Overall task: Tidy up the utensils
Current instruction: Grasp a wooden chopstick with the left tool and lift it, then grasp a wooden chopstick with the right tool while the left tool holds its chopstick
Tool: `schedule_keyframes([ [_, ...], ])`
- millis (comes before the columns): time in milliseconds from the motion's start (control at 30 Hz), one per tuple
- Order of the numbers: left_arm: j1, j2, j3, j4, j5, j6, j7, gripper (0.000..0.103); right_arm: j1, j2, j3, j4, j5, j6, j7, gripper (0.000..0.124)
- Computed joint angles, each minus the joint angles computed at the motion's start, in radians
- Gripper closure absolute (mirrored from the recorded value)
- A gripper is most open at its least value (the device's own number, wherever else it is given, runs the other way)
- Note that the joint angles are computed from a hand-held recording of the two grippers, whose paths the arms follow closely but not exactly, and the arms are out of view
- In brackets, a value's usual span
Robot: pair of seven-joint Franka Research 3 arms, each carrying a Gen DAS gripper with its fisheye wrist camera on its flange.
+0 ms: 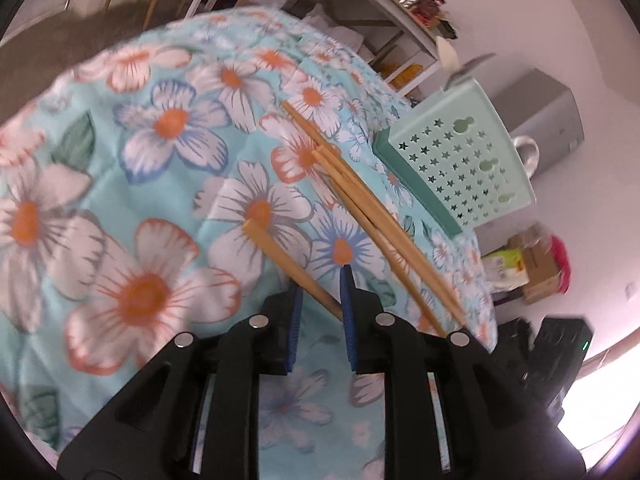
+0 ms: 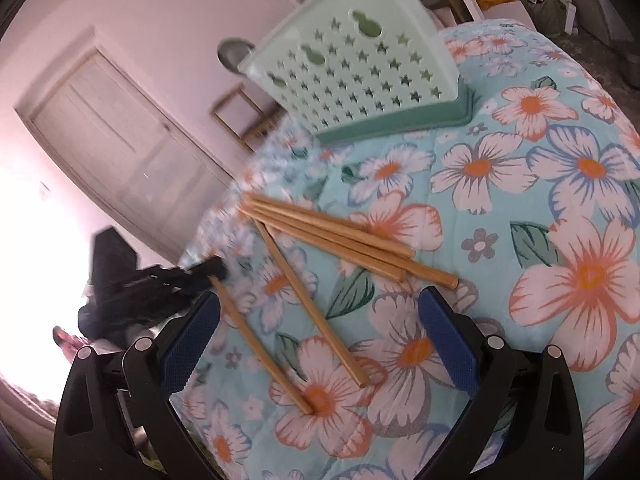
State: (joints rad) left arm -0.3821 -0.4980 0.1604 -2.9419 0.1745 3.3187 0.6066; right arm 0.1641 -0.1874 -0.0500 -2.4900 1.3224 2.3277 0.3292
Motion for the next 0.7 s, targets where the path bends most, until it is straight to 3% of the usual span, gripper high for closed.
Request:
schedule_keyframes([
  [167, 0.104, -0.028, -0.102, -0.033, 0.024, 0.018, 0.032, 0.081, 0.023, -0.031, 0.028, 0.005, -0.063, 0.089, 0.042, 0.030],
  [300, 0.131, -0.033, -0.127, -0.048, 0.032, 0.045, 0.038, 0.080, 0.064, -0.047, 0.043, 0.028, -0.088, 0.121, 0.015, 0.041],
  [700, 0.145, 0.002, -0.106, -0.076, 0.100, 0.165, -0.007, 0.080, 0.174, 0.084, 0.137, 0.158, -0.458, 0.238, 0.152, 0.083],
])
